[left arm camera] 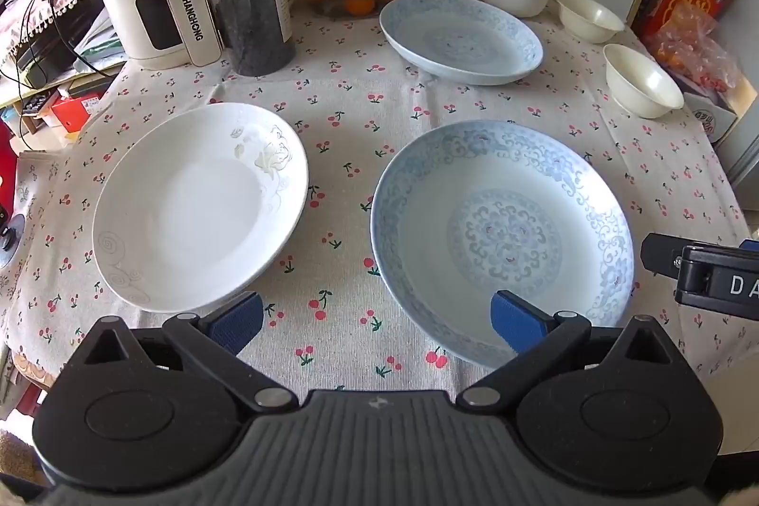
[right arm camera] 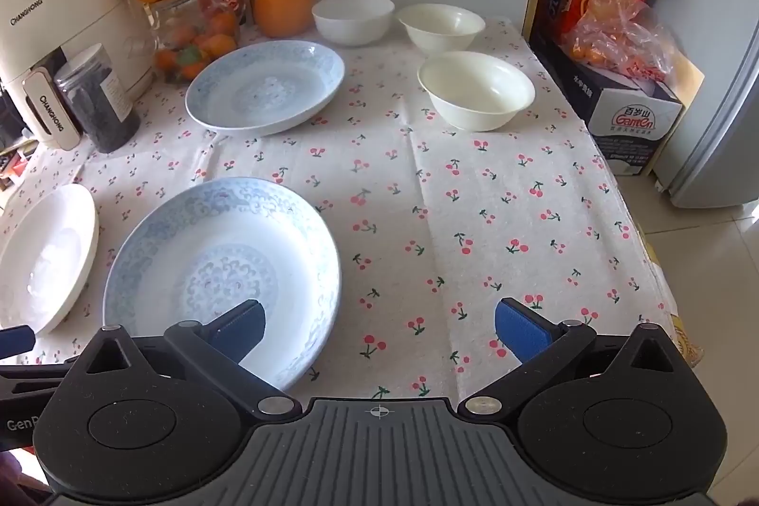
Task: Organize plates and bowls
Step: 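Move both grippers toward the rim of the large blue-and-white plate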
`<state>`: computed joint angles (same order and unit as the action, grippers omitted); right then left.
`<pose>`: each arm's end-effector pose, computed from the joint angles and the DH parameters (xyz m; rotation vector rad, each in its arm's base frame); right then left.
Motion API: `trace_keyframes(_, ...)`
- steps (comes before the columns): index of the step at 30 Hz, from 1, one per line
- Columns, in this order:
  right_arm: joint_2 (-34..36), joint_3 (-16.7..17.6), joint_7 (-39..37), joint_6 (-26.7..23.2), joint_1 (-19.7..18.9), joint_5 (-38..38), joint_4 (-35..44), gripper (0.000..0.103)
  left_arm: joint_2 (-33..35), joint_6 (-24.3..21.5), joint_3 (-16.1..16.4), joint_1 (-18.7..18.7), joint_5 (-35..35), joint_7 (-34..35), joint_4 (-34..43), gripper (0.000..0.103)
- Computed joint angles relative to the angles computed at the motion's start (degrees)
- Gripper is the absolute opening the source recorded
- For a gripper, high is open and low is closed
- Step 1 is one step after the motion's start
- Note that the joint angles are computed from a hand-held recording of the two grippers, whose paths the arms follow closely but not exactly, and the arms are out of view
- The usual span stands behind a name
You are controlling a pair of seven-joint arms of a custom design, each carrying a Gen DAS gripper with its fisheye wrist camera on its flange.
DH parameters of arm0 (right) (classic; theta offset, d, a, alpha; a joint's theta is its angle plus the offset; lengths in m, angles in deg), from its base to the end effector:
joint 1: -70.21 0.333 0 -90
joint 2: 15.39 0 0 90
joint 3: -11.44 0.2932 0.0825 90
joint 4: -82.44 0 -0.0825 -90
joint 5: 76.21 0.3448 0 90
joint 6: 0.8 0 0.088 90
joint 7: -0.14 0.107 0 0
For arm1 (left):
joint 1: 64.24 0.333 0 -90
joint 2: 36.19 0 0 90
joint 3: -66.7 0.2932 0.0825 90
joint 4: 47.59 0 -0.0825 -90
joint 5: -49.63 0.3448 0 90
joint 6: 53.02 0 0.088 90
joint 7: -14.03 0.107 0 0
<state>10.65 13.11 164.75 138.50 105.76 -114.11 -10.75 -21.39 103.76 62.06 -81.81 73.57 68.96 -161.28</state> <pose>0.5313 0.3978 0.3942 -1.6566 2.0765 -0.5838 0.5525 -0.2395 0.3911 -1.8155 2.0298 -0.5608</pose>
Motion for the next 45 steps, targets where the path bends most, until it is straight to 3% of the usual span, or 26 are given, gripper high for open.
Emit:
trace_keyframes(42,0.0,-0.2,-1.6,0.8,-1.2,0.9,0.2,0.103,-0.1,0.2,0.0,0.0,0.0,0.1,-0.1,0.103)
trace_keyframes(45,0.4,-0.2,0.4,-0.1,0.3,-0.1,0.2,0.103,0.0,0.2,-0.2,0.1,-0.6,0.4,-0.2,0.102)
